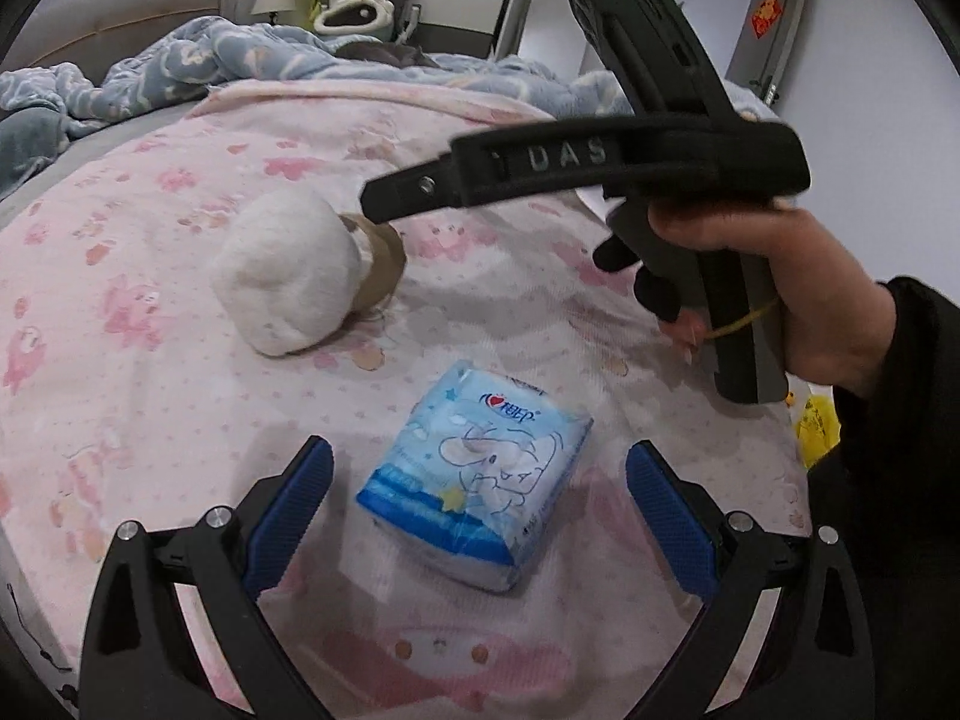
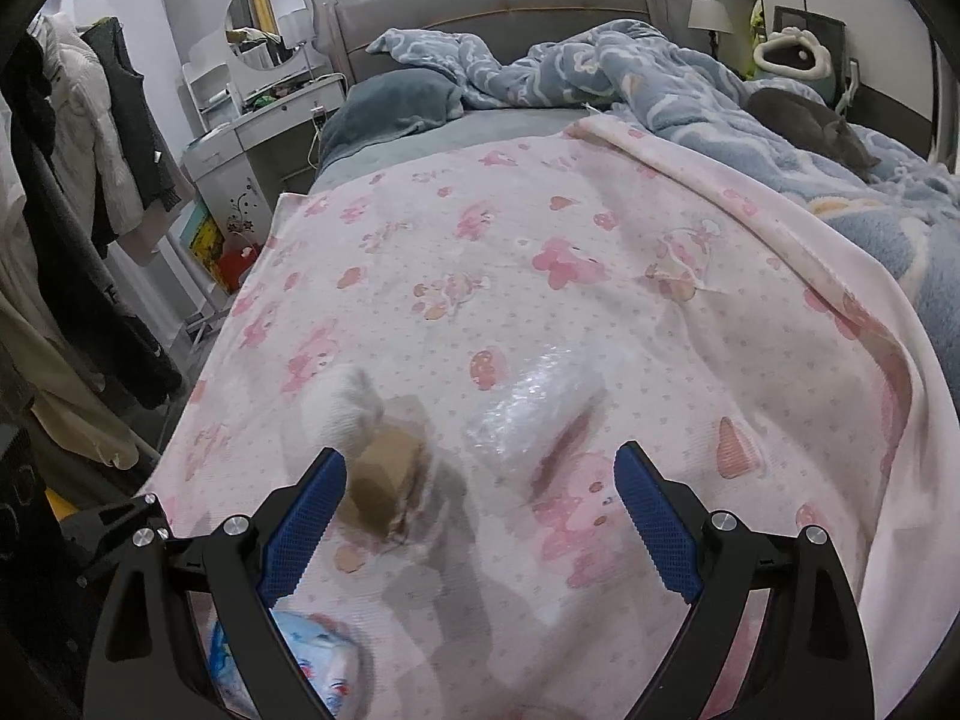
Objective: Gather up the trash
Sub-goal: 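Grasp the blue tissue pack with the left tool while the right tool grasps the bubble wrap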
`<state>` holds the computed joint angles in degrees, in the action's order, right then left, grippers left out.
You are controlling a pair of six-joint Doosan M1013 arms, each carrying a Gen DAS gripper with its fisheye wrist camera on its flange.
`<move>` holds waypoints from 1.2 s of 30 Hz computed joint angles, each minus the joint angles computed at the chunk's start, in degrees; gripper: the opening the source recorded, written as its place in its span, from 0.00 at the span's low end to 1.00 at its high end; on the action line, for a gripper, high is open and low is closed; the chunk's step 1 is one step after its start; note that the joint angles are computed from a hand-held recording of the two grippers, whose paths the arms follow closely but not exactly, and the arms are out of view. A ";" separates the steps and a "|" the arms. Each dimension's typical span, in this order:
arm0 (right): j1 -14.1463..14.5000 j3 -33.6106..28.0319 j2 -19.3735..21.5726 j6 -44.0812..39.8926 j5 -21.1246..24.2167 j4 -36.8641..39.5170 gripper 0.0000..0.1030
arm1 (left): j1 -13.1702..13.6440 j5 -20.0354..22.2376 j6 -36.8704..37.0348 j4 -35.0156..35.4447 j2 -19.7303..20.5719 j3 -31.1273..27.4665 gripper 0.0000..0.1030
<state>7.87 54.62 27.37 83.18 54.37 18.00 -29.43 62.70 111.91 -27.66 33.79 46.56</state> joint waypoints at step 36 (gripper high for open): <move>0.04 -7.70 5.73 9.79 5.71 -2.15 0.44 | 1.28 2.93 5.80 -6.20 0.86 -0.71 0.51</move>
